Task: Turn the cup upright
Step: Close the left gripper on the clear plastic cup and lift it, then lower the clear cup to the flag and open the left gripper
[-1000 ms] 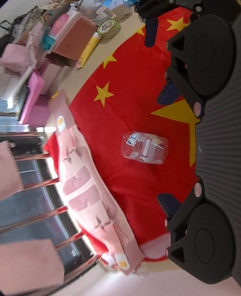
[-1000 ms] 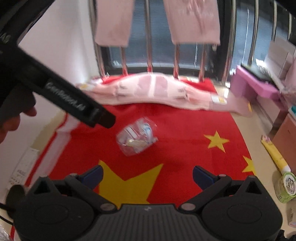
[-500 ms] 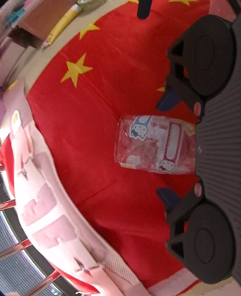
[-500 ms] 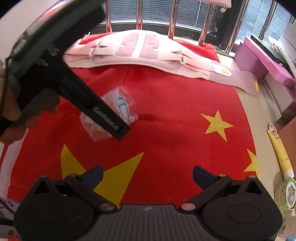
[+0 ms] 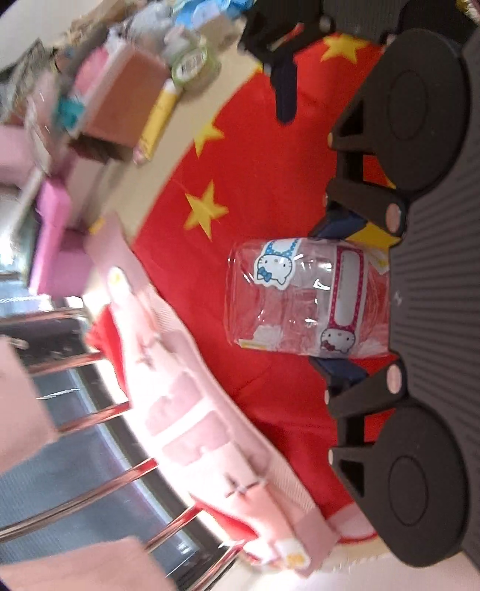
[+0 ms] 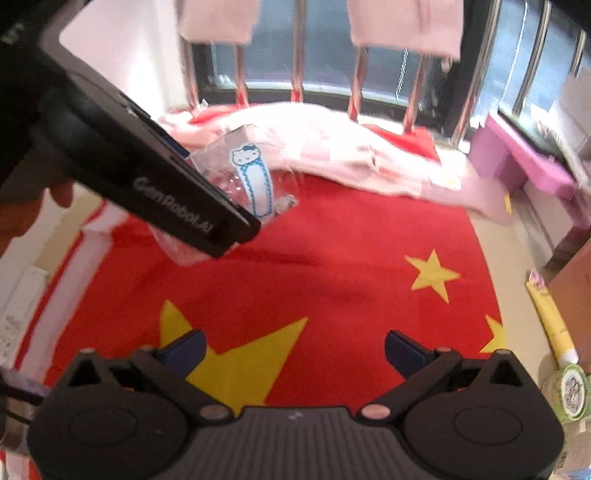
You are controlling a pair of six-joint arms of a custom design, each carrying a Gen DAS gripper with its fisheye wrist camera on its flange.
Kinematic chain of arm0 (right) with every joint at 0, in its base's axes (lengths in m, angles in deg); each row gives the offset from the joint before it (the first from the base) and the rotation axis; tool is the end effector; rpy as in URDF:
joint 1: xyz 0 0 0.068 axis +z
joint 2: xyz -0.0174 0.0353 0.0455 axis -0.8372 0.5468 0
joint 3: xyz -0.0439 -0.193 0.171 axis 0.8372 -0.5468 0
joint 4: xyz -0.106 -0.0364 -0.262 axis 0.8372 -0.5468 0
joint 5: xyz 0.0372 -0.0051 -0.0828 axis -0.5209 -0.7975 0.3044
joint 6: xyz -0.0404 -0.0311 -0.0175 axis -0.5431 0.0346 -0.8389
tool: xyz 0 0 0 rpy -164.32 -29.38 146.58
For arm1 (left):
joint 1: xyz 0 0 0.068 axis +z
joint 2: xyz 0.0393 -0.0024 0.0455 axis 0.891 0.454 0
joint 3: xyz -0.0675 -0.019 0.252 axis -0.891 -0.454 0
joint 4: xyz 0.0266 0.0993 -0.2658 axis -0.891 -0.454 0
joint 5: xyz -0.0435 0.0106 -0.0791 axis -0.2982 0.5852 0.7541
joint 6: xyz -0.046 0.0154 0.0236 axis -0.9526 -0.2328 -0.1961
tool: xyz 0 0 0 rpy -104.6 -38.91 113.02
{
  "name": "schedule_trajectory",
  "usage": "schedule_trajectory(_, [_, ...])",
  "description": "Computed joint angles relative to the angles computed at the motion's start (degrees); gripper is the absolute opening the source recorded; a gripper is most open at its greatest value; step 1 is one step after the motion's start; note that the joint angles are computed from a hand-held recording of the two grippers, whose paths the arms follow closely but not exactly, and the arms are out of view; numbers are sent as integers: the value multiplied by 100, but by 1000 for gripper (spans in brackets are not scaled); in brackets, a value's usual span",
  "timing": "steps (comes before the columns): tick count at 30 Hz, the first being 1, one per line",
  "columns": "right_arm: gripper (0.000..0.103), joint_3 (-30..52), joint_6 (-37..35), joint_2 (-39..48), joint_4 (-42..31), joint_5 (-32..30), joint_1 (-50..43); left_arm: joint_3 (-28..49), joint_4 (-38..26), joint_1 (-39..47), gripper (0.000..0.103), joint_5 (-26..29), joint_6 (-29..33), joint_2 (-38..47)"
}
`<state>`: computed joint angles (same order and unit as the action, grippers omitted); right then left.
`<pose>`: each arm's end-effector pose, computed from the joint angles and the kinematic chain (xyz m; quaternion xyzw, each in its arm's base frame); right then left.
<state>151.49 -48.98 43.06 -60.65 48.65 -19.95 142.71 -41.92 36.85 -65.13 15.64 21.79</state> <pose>0.2725 0.1891 0.2712 0.0107 0.9516 0.0053 0.3071 0.3774 -0.1905 0.3290 0.4394 0.8579 -0.0633 0.2587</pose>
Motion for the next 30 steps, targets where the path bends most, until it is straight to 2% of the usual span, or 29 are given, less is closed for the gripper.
schedule_trajectory(5, [103, -295, 152, -951, -175, 855, 861, -1309, 313, -402, 65, -392, -199, -1927])
schedule_trajectory(9, [103, -704, 469, -1673, -327, 1845, 1861, -2546, 483, -768, 65, -830, -534, -3497])
schedule_trajectory(12, [103, -996, 1098, -1968, -651, 2711, 2843, -3559, 497, -1232, 65, -1317, -915, -4718])
schedule_trajectory(16, [103, -896, 2766, -1650, -1735, 3495, 4233, -4501, 66, -1961, 65, -1876, -1482, -6057])
schedule_trajectory(19, [103, -539, 4339, -1071, -2899, 3726, 5217, -4891, -412, -2777, 65, -2495, -2019, -6773])
schedule_trajectory(23, [103, -216, 5745, -432, -3829, 3692, 6008, -5341, -907, -3667, 65, -3072, -2726, -7339])
schedule_trajectory(26, [103, -237, 6297, -126, -3967, 3543, 6346, -5806, -1114, -4049, 65, -3230, -3112, -7631])
schedule_trajectory(30, [103, -435, 6823, 268, -3745, 3246, 6677, -6614, -963, -3786, 65, -2974, -2961, -7842])
